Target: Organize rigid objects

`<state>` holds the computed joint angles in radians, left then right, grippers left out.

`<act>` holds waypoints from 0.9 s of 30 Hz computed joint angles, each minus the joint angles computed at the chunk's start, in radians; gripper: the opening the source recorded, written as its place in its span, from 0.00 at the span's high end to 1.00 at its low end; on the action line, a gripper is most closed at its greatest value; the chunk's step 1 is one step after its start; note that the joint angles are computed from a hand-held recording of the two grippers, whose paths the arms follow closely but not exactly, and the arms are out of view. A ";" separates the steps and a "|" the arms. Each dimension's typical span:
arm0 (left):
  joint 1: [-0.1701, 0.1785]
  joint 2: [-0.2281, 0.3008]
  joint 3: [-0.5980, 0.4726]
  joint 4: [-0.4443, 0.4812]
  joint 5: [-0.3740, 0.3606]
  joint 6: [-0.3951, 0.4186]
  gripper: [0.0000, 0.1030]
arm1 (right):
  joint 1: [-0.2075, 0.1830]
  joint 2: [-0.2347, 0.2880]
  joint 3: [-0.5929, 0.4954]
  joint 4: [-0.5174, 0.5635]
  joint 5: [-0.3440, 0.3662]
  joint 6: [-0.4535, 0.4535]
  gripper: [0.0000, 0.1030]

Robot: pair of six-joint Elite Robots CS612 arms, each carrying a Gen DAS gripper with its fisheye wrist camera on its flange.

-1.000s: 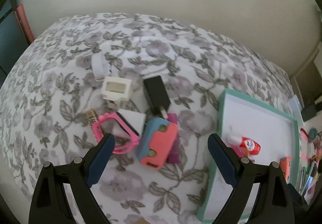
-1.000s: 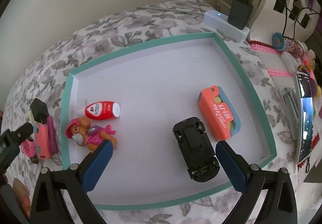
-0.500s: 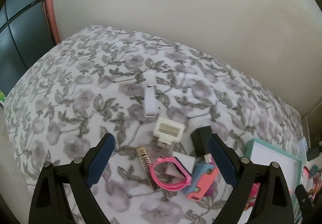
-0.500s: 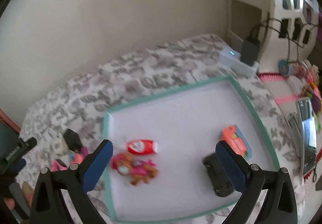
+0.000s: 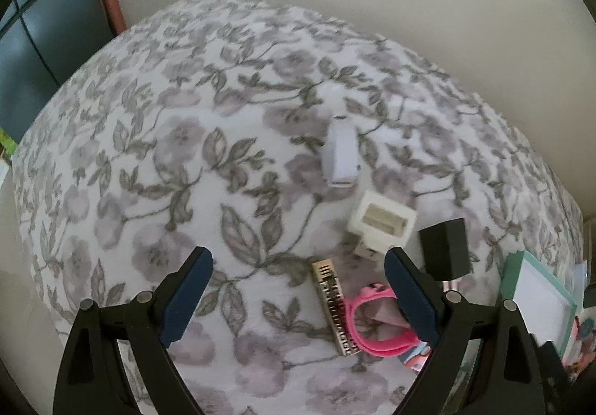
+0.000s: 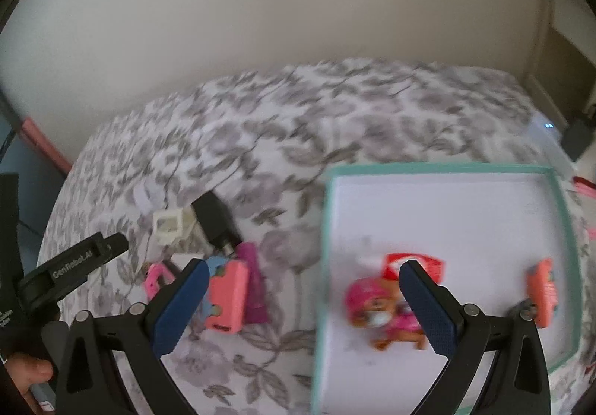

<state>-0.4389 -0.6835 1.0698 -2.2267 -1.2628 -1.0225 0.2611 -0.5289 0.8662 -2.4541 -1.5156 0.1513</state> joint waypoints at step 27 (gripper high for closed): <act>0.006 0.031 -0.044 0.084 -0.074 0.093 0.09 | 0.037 0.049 -0.060 0.103 -0.088 -0.148 0.07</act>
